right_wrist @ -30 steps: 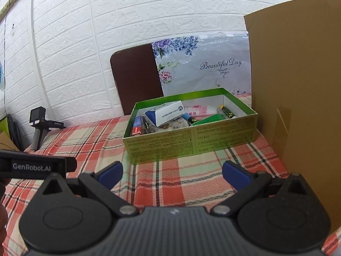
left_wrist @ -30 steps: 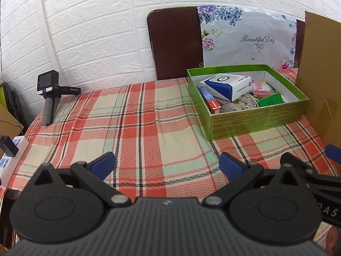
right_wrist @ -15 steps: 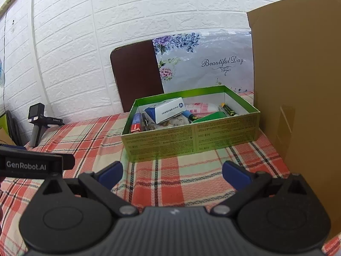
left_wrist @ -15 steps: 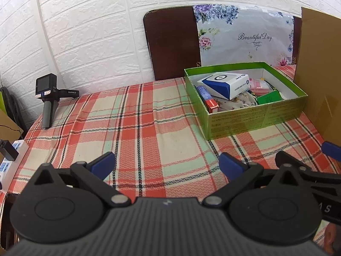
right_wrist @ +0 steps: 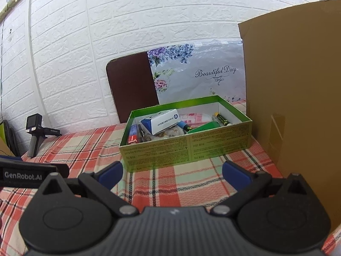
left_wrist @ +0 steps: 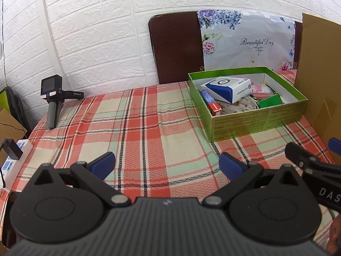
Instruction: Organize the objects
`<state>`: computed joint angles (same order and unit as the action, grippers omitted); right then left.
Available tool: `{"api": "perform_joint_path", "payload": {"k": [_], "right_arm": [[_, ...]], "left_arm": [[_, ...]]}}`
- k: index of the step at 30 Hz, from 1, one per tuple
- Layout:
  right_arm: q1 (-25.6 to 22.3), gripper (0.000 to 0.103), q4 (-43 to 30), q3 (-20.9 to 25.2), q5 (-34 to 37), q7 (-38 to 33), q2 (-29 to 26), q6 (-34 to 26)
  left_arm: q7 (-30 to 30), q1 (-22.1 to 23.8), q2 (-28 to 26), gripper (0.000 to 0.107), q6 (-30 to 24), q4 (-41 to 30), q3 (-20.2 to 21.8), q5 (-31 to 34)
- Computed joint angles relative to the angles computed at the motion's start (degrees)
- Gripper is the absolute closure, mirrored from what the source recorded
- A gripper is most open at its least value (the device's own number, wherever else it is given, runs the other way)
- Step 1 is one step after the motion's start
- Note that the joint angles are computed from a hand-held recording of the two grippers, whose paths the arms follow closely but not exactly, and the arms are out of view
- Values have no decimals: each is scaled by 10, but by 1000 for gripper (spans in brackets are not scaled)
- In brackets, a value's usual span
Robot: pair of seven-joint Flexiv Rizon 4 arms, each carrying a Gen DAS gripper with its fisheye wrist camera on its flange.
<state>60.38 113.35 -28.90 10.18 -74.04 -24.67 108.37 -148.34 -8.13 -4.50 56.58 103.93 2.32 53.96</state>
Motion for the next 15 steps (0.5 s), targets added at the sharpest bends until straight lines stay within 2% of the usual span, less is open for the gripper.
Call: {"api": "perform_joint_path", "payload": {"k": [15], "right_arm": [[36,0,14,-26,33,-34,13,13]], "left_arm": [[-21,3,22,4,0,15,-10,16]]}}
